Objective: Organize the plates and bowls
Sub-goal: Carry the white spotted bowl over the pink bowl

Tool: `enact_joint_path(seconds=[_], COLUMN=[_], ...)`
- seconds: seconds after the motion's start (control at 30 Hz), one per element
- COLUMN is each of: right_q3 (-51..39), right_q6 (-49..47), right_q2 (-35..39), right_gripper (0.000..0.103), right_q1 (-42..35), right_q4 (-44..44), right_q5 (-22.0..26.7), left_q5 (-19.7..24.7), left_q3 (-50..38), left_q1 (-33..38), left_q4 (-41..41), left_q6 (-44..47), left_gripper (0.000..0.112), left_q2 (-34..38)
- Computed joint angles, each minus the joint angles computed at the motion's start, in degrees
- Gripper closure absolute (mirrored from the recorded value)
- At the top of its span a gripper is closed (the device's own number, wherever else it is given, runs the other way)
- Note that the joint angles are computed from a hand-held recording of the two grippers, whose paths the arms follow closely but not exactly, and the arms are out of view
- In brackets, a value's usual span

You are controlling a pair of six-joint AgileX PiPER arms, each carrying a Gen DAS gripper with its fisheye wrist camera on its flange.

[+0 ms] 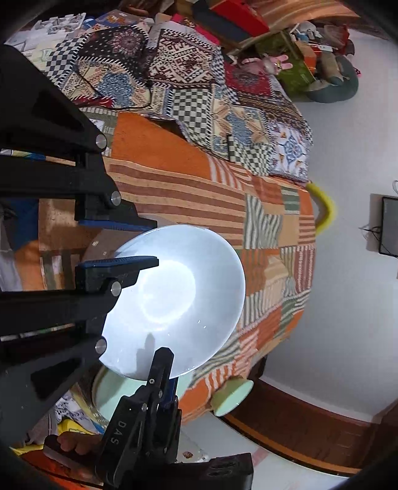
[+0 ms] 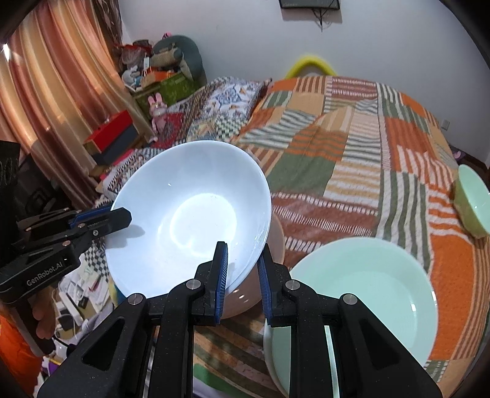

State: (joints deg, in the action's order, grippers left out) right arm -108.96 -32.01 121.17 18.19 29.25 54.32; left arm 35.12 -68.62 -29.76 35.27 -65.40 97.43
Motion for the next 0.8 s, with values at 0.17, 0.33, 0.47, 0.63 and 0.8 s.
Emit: enact_joint_path(seconds=[0.17, 0.33, 0.47, 0.63, 0.8], right_q3=[0.1, 0.6, 0.7, -0.2, -0.7], right_q6=[1.7, 2.7, 3.7, 4.3, 5.1], right_q2=[1.1, 1.3, 1.5, 2.4, 3.4], right_gripper=[0.085, 0.085, 0.085, 0.085, 0.085], right_q1=[1.0, 2.0, 3.1, 3.6, 4.0], right_q4=[-2.3, -4.7, -7.4, -8.7, -9.8], right_q5=[0.0, -1.0, -2.3, -2.0, -1.6], left_q5=[-1.4, -2.7, -2.7, -3.4, -3.1], left_q3=[1.1, 1.2, 1.0, 1.2, 0.8], left_q1=[0.8, 2.0, 2.3, 3.1, 3.4], left_q4=[-1.1, -3.5, -4.6, -6.2, -6.6], left_q6=[0.2, 2.3, 3.5, 4.4, 4.7], left_gripper=[0.098, 0.098, 0.098, 0.098, 0.098], left_q2=[1.8, 4.1, 5.6, 6.4, 7.3])
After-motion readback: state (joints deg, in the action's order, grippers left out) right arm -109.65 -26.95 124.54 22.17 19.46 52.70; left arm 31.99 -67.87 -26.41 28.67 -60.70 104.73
